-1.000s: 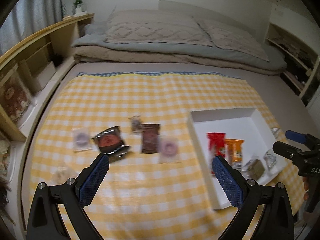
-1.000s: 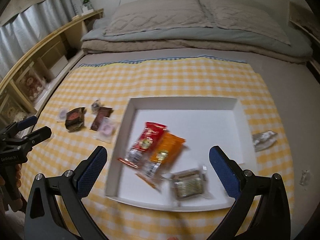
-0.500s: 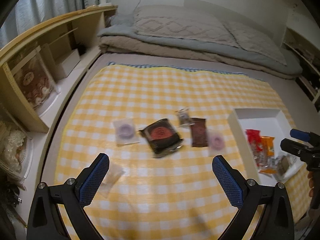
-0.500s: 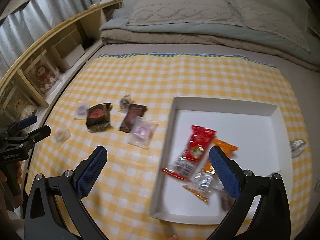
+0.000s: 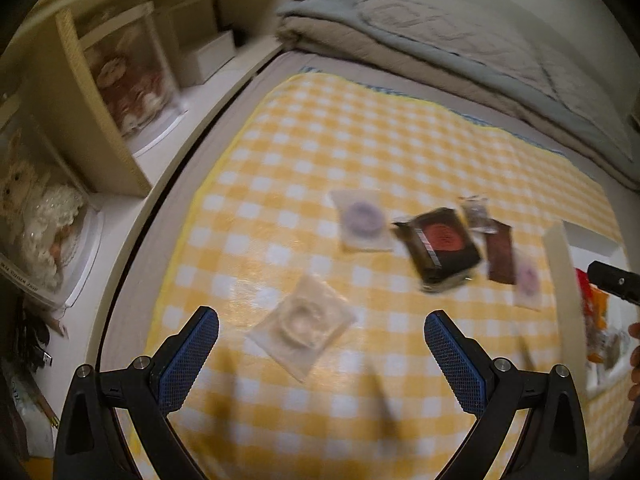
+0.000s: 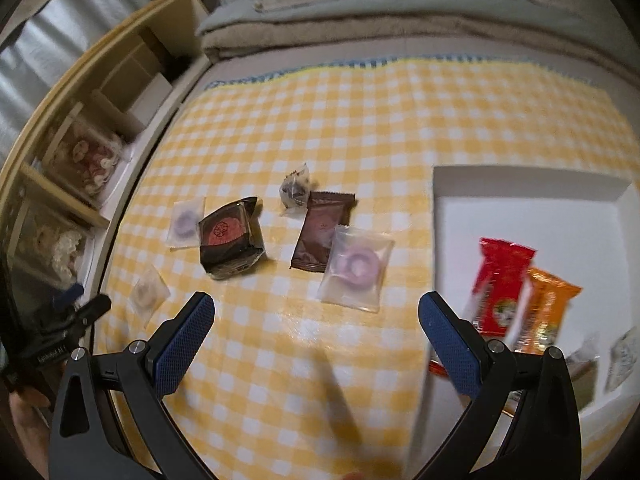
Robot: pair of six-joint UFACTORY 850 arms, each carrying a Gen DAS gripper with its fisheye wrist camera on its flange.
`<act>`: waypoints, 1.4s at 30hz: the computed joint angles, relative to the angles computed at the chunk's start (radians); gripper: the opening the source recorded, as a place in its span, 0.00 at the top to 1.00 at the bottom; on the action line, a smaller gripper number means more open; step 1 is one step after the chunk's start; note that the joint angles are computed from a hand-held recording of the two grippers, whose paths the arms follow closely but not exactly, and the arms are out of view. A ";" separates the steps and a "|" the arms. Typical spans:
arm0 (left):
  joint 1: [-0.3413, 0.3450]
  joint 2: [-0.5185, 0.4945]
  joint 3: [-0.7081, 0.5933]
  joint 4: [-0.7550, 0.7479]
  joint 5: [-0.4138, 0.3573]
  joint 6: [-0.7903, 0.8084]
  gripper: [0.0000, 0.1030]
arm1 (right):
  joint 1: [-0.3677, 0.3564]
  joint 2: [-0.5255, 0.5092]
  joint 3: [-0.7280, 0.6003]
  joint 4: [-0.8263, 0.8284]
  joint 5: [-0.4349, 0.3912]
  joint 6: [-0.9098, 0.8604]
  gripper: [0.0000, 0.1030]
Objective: Organize snacks
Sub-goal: 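Withdraw both open tools from the tray toward the remaining snacks, then grasp the beige ring cookie packet with the left tool while the right tool grasps the pink ring packet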
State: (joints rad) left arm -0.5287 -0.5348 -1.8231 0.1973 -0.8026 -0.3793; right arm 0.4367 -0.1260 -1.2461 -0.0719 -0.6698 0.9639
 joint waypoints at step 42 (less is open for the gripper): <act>0.034 -0.218 -0.184 -0.255 -0.141 0.225 0.04 | -0.012 -0.164 -0.034 0.260 -0.116 -0.363 0.85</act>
